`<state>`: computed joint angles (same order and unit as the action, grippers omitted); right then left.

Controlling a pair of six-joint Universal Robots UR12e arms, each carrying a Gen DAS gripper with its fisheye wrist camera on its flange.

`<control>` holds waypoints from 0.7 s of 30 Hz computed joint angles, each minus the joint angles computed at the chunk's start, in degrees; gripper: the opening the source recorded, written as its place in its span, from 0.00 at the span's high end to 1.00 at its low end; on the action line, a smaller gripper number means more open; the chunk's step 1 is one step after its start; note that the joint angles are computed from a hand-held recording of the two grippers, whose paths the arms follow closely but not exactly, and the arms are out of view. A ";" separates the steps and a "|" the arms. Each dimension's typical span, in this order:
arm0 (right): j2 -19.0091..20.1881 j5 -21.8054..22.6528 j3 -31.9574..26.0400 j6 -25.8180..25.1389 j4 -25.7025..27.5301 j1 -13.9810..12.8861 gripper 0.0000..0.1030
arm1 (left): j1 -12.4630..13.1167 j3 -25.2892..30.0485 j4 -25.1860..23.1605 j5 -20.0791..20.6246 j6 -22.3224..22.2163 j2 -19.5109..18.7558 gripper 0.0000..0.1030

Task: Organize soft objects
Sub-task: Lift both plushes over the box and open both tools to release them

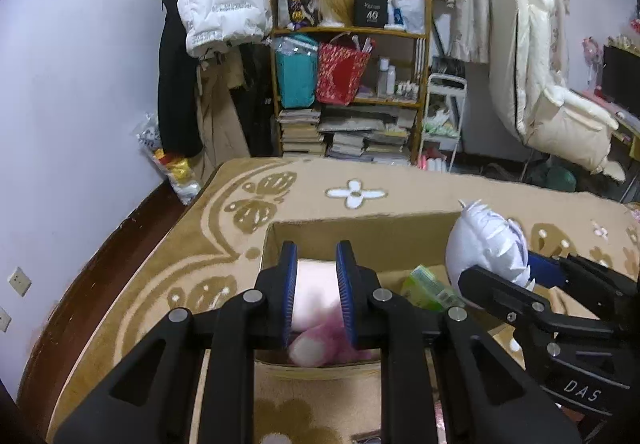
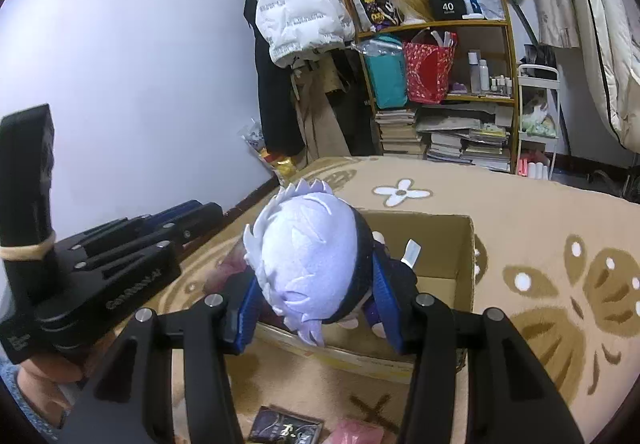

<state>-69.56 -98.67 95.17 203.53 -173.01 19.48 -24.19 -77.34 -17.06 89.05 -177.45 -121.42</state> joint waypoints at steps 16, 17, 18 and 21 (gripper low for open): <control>1.53 -0.97 -1.54 -1.00 5.84 -0.34 0.27 | 0.86 1.41 -8.79 3.56 -3.10 -0.18 0.76; 1.51 -1.30 -1.54 -0.83 5.63 -0.29 0.24 | 0.89 1.37 -8.89 3.68 -3.21 -0.04 0.74; 1.44 -1.57 -1.46 -0.65 5.39 -0.23 0.23 | 0.95 1.22 -8.99 3.65 -3.25 0.17 0.68; 1.02 -1.38 -1.22 -0.50 5.72 -0.29 0.16 | 0.78 0.33 -6.90 4.41 -3.36 0.69 0.38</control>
<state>-68.53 -100.05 93.95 203.03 -167.29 19.20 -23.41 -77.01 -23.96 93.46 -180.81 -120.73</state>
